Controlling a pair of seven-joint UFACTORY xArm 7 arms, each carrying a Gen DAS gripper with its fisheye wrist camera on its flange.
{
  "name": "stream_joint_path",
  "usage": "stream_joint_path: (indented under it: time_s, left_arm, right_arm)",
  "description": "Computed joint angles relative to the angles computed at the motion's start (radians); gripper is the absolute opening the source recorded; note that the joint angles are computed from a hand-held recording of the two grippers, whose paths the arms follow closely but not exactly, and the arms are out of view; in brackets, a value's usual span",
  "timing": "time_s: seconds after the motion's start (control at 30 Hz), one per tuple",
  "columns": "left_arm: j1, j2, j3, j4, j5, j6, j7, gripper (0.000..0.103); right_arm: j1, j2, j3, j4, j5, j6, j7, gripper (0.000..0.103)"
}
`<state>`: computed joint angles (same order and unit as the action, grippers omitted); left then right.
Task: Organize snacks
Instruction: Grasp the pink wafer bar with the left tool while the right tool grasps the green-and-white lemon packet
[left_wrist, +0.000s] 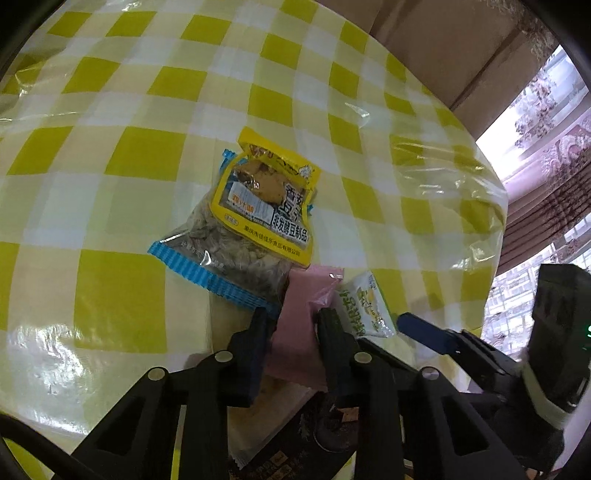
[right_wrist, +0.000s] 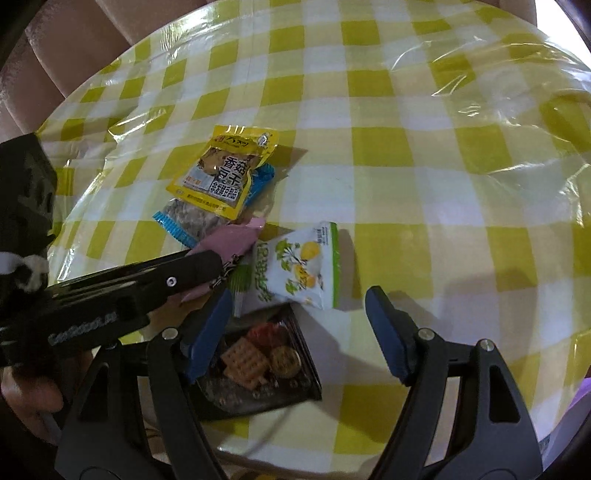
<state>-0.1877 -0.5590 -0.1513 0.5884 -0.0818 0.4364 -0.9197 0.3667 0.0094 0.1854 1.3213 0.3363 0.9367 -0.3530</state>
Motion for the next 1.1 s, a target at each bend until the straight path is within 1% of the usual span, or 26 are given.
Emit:
stream_joint_path:
  time_s: [0.2,0.3,0.4,0.43,0.5,0.53,0.6,0.73,0.83,1.0,1.1]
  left_arm:
    - [0.007,-0.045,-0.004,-0.047,-0.002,-0.060,-0.021,0.025]
    - [0.012,-0.051,-0.010,-0.052,0.004,-0.064,-0.029,0.024]
    - [-0.012,-0.048,0.009,-0.055,-0.010,-0.068,-0.011,0.024]
    - [-0.034,-0.041,0.026,-0.053,-0.025,-0.067,0.009,0.025]
    - [-0.046,-0.026,0.033,-0.041,-0.035,-0.050,0.031,0.025]
    - [-0.046,-0.016,0.032,-0.033,-0.038,-0.038,0.036,0.025]
    - [-0.052,-0.008,0.038,-0.031,-0.053,-0.043,0.048,0.026]
    - [-0.067,0.006,0.053,-0.029,-0.082,-0.051,0.077,0.026]
    - [-0.059,0.006,0.042,-0.027,-0.083,-0.045,0.079,0.026]
    - [-0.063,0.018,0.046,-0.021,-0.097,-0.048,0.094,0.029]
    - [-0.057,0.022,0.034,-0.012,-0.085,-0.040,0.097,0.032]
  right_arm:
    - [0.005,0.038,0.005,0.031,-0.014,0.003,0.032,0.077]
    - [0.008,0.060,0.008,0.048,-0.028,0.009,0.047,0.077]
    - [0.010,0.074,0.010,0.060,-0.037,0.008,0.060,0.077]
    - [0.011,0.078,0.011,0.063,-0.046,0.004,0.067,0.074]
    - [0.016,0.079,0.012,0.061,-0.074,-0.011,0.079,0.065]
    - [0.019,0.080,0.014,0.062,-0.086,-0.018,0.084,0.058]
    - [0.020,0.082,0.015,0.062,-0.089,-0.021,0.078,0.057]
    - [0.020,0.077,0.015,0.055,-0.091,-0.029,0.077,0.053]
    - [0.019,0.072,0.015,0.048,-0.084,-0.033,0.071,0.050]
    - [0.015,0.068,0.014,0.039,-0.060,-0.036,0.060,0.047]
    - [0.011,0.066,0.012,0.035,-0.048,-0.040,0.060,0.043]
